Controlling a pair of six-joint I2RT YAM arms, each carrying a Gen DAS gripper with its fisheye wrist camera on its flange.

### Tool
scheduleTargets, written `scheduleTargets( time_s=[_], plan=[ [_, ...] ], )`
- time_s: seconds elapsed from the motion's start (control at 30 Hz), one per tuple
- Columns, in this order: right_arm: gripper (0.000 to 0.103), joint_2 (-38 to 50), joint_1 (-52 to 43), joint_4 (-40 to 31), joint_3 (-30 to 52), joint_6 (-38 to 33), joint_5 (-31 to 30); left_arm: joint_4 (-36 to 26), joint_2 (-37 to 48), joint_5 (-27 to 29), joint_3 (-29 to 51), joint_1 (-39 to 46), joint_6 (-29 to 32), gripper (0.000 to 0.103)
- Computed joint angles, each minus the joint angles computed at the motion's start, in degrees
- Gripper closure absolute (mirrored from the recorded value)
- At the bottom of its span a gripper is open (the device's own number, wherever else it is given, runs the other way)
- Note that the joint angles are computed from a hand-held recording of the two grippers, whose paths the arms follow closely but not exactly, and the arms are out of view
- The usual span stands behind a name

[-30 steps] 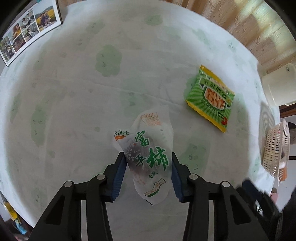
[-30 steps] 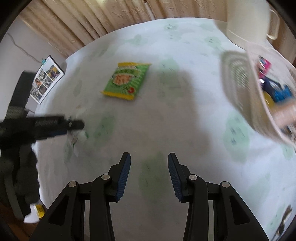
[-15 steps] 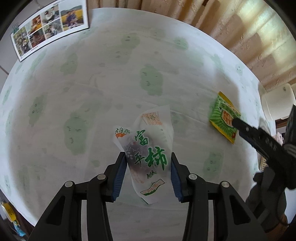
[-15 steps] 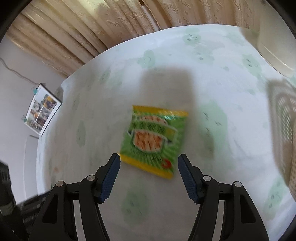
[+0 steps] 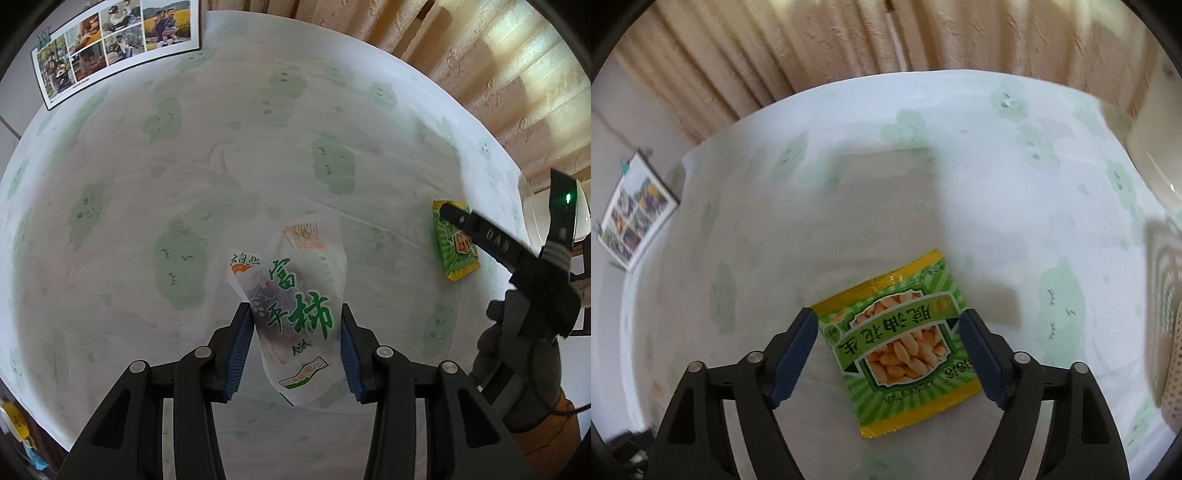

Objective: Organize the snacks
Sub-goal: 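Lift the bag with the left gripper while the right grasps the green peanut packet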

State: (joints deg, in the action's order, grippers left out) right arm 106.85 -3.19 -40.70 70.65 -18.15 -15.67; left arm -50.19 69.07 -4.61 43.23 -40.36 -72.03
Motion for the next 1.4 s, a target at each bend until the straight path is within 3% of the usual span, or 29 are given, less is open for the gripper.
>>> scheduleTargets(
  time_s=[0.37,0.53,0.73,0.9,0.97,1.0,1.03,1.1,1.4],
  plan=[
    [0.021,-5.79,0.08,3.98,-8.95,-22.24,2.24,0.50,0.09,0.09,-0.06,0.00,-0.25,0.062],
    [0.031,-7.92,1.25,6.25,-11.36,-20.58,4.67,-0.29,0.95,-0.50,1.45,-1.16,-0.35,0.062],
    [0.061,-12.72,2.07,5.45,-13.58,-21.63,4.20,-1.23,1.74,-1.03,2.85,-2.14,-0.94,0.062],
    [0.065,-11.88,0.05,0.93,-11.00,-20.46,0.24,-1.07,3.54,-1.50,4.83,-3.42,-0.82,0.062],
    [0.063,-9.60,-0.59,-0.45,-9.23,-19.99,0.33,-0.93,3.90,-1.55,5.25,-3.98,-0.91,0.062],
    [0.056,-9.30,-0.58,0.13,-9.26,-20.08,0.88,-0.88,4.05,-1.58,5.34,-4.25,-1.01,0.062],
    [0.042,-9.08,-0.71,0.74,-9.25,-20.58,1.22,-0.93,4.12,-1.58,5.38,-4.47,-1.14,0.062],
    [0.023,-8.70,-0.74,1.93,-9.42,-20.99,1.89,-1.01,3.86,-1.41,5.07,-4.65,-1.54,0.062],
    [0.015,-5.20,2.92,6.54,-9.36,-23.48,5.08,-1.33,1.37,-1.16,2.82,-3.33,-2.04,0.062]
  ],
)
